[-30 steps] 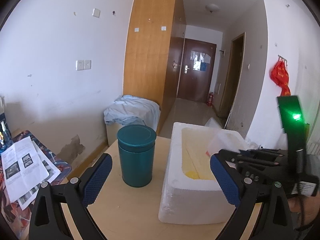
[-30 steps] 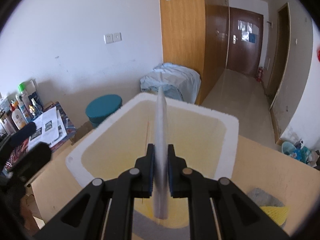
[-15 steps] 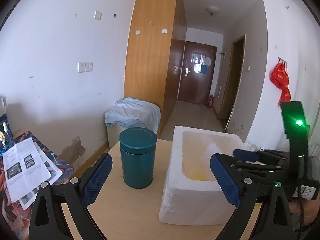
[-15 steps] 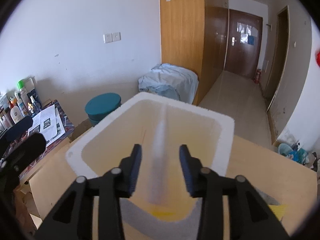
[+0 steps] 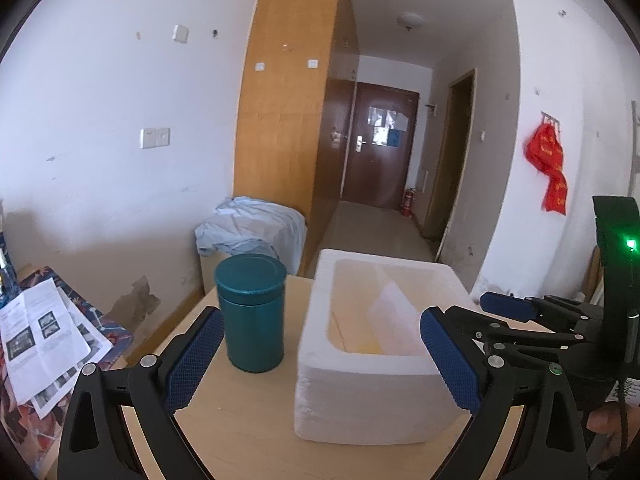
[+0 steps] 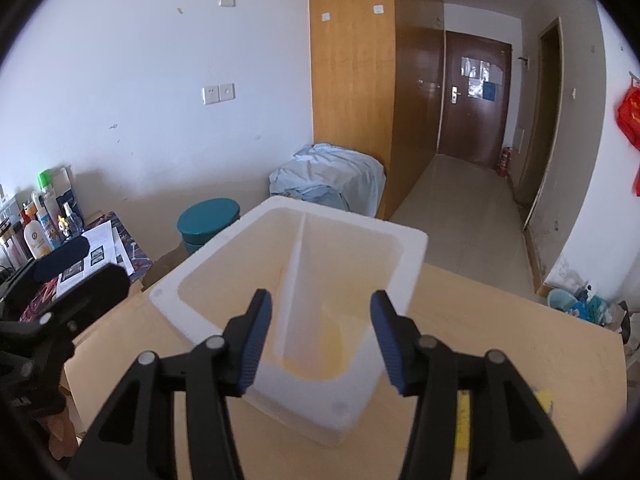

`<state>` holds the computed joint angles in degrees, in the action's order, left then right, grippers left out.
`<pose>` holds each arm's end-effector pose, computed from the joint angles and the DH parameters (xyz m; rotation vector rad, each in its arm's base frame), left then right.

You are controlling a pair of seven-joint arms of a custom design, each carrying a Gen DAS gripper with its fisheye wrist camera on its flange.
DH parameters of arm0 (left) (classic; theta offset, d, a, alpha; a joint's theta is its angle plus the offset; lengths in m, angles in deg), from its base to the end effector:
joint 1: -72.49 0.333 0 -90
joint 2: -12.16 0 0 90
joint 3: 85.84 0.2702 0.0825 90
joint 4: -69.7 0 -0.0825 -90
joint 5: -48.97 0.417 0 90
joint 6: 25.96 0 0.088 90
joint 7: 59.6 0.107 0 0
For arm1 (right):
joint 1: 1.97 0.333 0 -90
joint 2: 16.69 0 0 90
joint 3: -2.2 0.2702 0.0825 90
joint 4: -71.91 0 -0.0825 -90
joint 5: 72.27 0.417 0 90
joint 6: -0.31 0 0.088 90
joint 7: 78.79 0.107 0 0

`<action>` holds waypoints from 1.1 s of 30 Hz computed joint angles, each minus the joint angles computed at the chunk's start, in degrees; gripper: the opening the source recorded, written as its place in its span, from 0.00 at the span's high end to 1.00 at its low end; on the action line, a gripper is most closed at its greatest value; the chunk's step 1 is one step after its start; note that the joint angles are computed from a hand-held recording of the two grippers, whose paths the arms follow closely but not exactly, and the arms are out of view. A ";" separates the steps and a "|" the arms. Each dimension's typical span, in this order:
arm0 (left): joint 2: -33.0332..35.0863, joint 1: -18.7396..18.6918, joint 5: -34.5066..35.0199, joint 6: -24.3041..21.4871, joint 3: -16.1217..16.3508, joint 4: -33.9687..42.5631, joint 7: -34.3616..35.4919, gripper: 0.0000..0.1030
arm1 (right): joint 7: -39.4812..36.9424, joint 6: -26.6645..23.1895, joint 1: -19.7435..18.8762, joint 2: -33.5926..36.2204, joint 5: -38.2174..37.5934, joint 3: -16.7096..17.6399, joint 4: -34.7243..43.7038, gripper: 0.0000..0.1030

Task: Organize soft objects
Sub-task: 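Move both grippers away from the box back over the table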

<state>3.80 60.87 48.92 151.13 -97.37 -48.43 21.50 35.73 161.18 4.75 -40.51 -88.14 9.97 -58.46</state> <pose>0.5457 -0.2399 0.5870 -1.3578 1.7755 -1.2818 0.5065 0.1521 0.5782 -1.6686 1.5751 -0.7939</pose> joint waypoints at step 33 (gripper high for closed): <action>-7.88 -23.33 -31.09 -3.98 8.67 -9.08 35.38 0.04 | 12.85 -11.39 -5.34 -39.02 -0.89 4.20 -29.69 0.46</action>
